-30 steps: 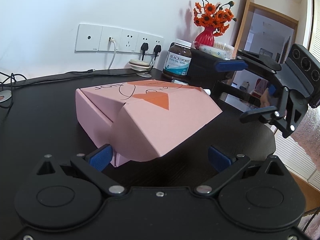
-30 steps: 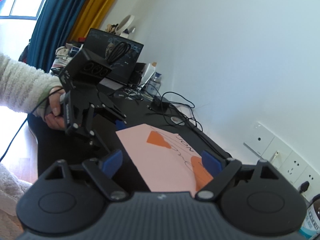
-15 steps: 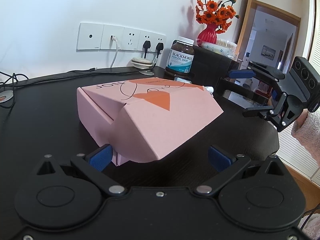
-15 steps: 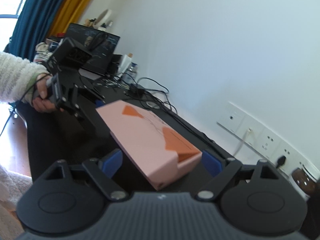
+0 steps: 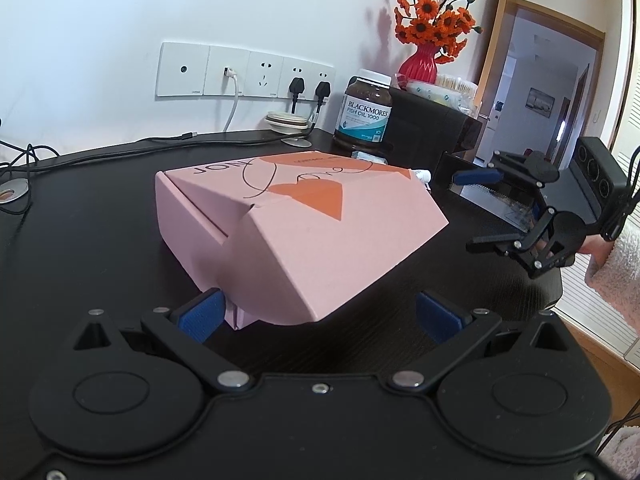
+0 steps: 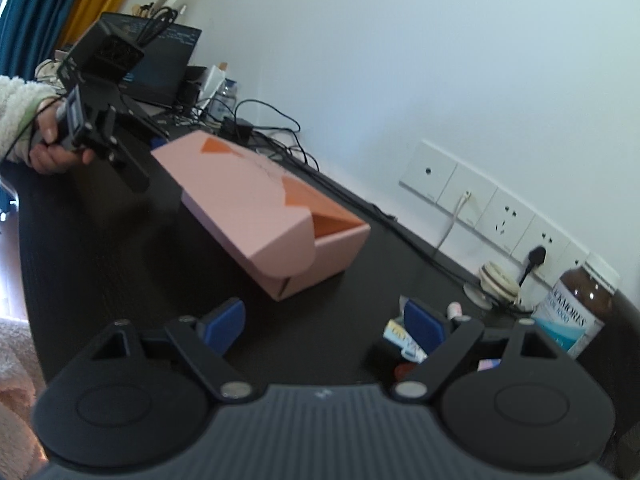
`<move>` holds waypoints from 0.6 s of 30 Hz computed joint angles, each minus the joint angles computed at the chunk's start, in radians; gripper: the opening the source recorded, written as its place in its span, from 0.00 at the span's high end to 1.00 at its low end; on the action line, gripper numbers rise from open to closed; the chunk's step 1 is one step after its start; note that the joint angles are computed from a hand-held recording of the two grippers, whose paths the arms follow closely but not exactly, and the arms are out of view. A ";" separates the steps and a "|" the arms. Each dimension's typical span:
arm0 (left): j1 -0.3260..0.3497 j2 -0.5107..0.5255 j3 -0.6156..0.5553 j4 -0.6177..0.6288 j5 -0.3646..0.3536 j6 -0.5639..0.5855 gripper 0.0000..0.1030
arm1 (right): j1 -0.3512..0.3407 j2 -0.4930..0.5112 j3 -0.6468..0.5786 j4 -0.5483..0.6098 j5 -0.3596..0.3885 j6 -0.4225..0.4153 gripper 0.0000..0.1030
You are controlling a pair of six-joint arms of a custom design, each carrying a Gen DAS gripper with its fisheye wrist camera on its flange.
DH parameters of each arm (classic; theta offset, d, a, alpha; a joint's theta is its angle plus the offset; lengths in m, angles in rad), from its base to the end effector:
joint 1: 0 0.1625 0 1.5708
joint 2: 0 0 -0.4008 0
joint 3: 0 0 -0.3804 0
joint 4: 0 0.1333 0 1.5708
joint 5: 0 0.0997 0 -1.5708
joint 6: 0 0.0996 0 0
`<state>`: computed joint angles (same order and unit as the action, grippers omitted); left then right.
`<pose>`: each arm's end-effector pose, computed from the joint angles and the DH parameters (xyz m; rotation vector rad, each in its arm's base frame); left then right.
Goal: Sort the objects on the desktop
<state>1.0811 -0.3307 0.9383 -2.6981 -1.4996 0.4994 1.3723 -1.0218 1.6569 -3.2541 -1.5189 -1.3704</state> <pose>-0.2652 -0.7961 0.0388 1.3836 2.6250 -0.7883 0.0073 -0.6658 0.3155 1.2754 -1.8605 0.9641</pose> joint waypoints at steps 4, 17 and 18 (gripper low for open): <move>0.000 0.000 0.002 -0.007 0.004 -0.005 0.00 | -0.016 -0.006 0.029 -0.006 0.042 0.038 0.15; 0.003 -0.004 0.008 -0.016 0.002 -0.008 0.00 | -0.007 0.018 -0.007 0.023 -0.009 0.193 0.14; 0.003 -0.004 0.007 -0.016 0.002 -0.009 0.00 | -0.006 0.021 -0.011 0.021 -0.013 0.199 0.14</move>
<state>1.0845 -0.3342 0.9456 -2.7137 -1.4976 0.4902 1.3661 -1.0009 1.6459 -3.2327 -1.5322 -1.1713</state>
